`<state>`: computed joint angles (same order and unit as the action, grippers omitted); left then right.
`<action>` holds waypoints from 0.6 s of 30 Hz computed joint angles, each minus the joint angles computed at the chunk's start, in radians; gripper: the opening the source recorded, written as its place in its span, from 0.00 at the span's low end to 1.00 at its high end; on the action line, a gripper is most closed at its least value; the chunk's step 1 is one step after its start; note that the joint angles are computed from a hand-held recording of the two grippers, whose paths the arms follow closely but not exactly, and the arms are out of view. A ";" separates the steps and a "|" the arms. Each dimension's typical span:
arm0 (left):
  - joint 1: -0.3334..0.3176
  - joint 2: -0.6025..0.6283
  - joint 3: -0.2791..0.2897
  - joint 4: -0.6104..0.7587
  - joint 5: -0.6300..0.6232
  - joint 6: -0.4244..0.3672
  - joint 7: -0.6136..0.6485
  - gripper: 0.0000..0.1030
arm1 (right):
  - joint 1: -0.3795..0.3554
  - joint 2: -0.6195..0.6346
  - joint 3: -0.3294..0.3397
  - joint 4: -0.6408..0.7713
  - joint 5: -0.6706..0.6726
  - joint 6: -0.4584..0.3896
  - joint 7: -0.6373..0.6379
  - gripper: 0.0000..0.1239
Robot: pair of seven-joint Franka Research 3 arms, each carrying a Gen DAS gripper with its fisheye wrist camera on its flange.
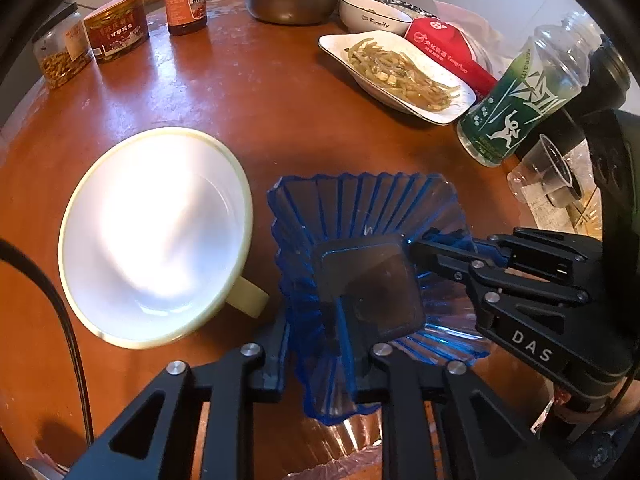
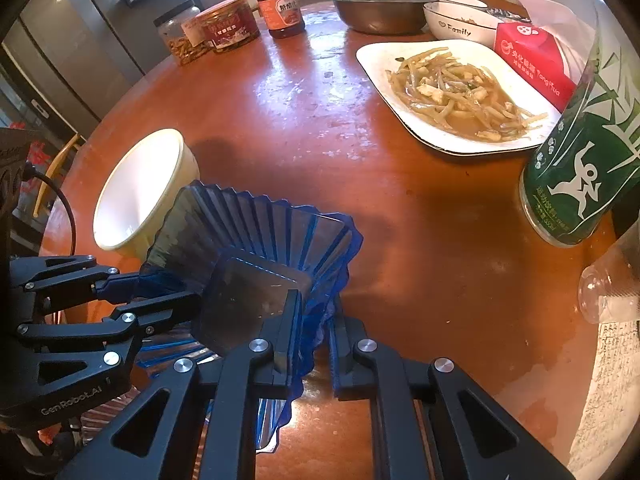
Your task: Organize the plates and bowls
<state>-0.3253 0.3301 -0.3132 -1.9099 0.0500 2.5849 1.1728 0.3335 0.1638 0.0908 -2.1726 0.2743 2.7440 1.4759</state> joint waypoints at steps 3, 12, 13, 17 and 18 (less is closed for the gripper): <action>-0.004 0.000 0.003 -0.001 0.013 0.002 -0.004 0.16 | 0.000 0.002 -0.001 0.001 0.001 0.003 0.001 0.09; -0.012 -0.005 0.007 -0.004 0.044 -0.001 -0.018 0.13 | -0.001 -0.003 -0.001 -0.006 0.005 0.007 0.002 0.08; -0.013 -0.005 0.008 -0.004 0.047 -0.003 -0.019 0.13 | -0.001 -0.004 -0.002 -0.007 0.003 0.007 0.004 0.08; -0.015 -0.008 0.010 -0.009 0.056 0.000 -0.024 0.13 | 0.000 -0.007 -0.002 -0.010 0.001 0.007 0.007 0.08; -0.016 -0.008 0.010 -0.009 0.058 0.001 -0.025 0.13 | 0.001 -0.008 -0.002 -0.011 -0.001 0.009 0.009 0.08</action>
